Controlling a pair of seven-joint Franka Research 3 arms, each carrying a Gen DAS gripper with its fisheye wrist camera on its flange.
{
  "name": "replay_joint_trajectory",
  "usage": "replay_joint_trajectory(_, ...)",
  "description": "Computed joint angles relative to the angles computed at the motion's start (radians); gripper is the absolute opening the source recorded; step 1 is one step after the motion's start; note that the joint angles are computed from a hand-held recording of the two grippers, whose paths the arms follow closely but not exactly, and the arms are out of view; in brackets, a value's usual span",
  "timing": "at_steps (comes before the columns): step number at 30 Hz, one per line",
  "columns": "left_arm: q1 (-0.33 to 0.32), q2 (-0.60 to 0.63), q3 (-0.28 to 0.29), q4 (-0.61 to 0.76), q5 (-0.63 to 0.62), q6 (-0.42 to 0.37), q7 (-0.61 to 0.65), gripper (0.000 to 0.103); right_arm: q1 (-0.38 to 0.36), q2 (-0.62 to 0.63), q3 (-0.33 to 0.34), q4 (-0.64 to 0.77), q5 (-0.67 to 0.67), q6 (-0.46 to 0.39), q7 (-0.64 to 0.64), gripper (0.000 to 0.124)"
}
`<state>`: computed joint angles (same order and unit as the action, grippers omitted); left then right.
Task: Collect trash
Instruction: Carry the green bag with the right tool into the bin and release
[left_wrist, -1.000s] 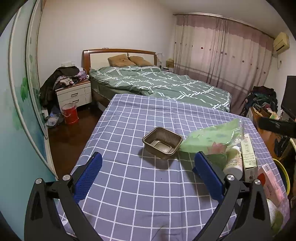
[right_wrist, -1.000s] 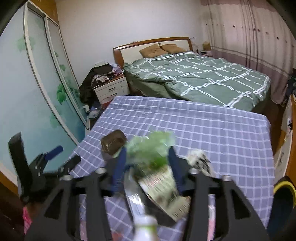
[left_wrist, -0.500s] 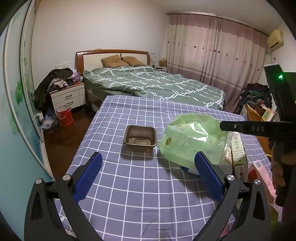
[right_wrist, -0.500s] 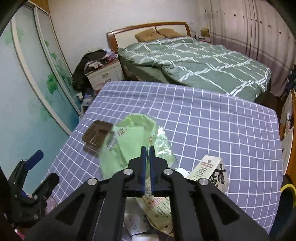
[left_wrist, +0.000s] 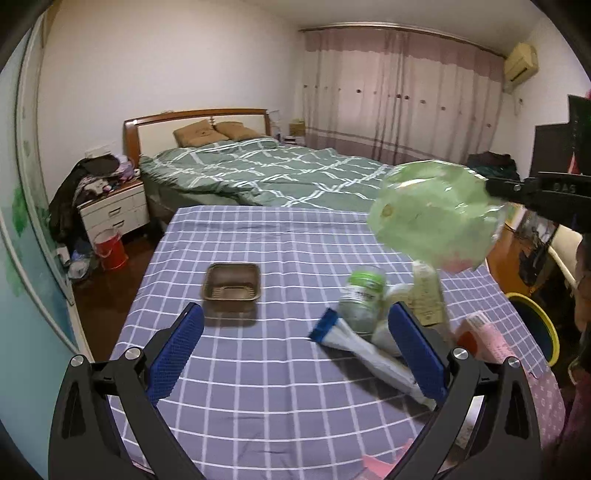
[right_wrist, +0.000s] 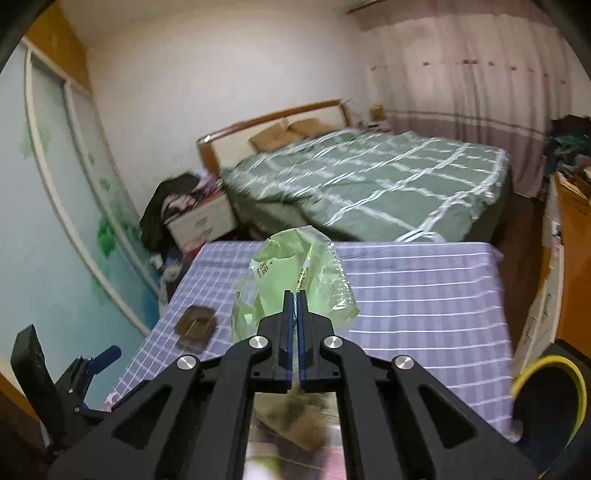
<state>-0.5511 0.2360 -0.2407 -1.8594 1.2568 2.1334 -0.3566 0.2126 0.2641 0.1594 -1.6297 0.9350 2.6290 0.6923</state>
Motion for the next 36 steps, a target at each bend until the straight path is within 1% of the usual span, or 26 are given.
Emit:
replay_joint_trajectory(5,-0.023,0.054,0.001,0.081,-0.002,0.004,0.060,0.098,-0.050,-0.040,-0.043,-0.073,0.046,0.072,0.000,0.002)
replay_joint_trajectory(11,-0.060,0.125,0.024,0.190,-0.016,0.016,0.142,0.098,-0.119,-0.030,-0.090,-0.118,0.046,0.146,0.067,0.002)
replay_joint_trajectory(16,-0.102,0.202,0.049,0.302,-0.041,0.025,0.215,0.098,-0.164,-0.003,-0.117,-0.154,-0.014,0.216,0.150,0.002)
replay_joint_trajectory(19,-0.129,0.246,0.064,0.369,-0.067,0.029,0.259,0.098,-0.184,0.010,-0.123,-0.181,-0.060,0.262,0.195,0.002)
replay_joint_trajectory(22,-0.150,0.288,0.079,0.431,-0.096,0.041,0.312,0.098,-0.197,0.035,-0.130,-0.189,-0.116,0.291,0.250,0.002)
replay_joint_trajectory(25,-0.175,0.332,0.095,0.494,-0.129,0.046,0.367,0.098,-0.198,0.066,-0.144,-0.183,-0.197,0.306,0.325,0.002)
replay_joint_trajectory(29,-0.204,0.381,0.118,0.561,-0.173,0.055,0.419,0.098,-0.202,0.106,-0.153,-0.167,-0.290,0.300,0.419,0.004)
replay_joint_trajectory(31,-0.210,0.384,0.128,0.559,-0.190,0.073,0.430,0.098,-0.206,0.117,-0.152,-0.162,-0.323,0.299,0.450,0.004)
replay_joint_trajectory(34,-0.223,0.408,0.139,0.590,-0.215,0.075,0.450,0.098,-0.217,0.123,-0.143,-0.156,-0.353,0.291,0.478,0.010)
replay_joint_trajectory(36,-0.230,0.416,0.146,0.599,-0.229,0.080,0.455,0.098,-0.228,0.123,-0.129,-0.155,-0.355,0.294,0.480,0.017)
